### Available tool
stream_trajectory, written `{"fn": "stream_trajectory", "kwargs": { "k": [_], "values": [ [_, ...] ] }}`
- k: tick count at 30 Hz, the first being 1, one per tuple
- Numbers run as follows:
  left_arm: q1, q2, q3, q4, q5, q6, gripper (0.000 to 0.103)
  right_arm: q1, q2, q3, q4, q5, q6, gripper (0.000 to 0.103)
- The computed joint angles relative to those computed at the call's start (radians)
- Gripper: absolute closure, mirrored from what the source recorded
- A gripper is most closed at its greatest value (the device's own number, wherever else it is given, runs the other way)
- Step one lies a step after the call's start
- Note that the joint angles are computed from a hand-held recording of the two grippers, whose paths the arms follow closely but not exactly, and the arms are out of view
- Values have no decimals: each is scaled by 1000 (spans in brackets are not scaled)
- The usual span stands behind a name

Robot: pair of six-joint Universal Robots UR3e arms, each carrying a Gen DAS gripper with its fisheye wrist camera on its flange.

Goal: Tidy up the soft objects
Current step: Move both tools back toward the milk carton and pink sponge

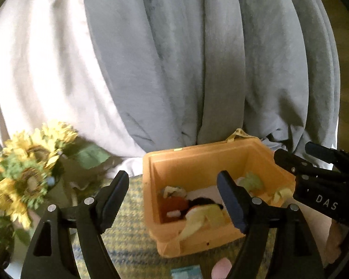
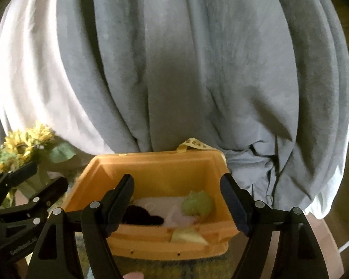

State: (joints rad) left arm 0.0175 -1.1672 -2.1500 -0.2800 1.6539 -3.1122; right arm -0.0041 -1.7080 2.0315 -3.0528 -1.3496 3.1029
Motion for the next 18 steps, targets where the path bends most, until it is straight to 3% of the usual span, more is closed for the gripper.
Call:
{"fn": "stream_trajectory", "kwargs": {
  "k": [12, 18],
  "values": [
    [-63, 182, -158, -101, 149, -50, 24, 19, -126, 167, 76, 30, -25, 26],
    [-123, 209, -248, -91, 234, -91, 24, 2, -139, 220, 138, 92, -38, 26]
  ]
}}
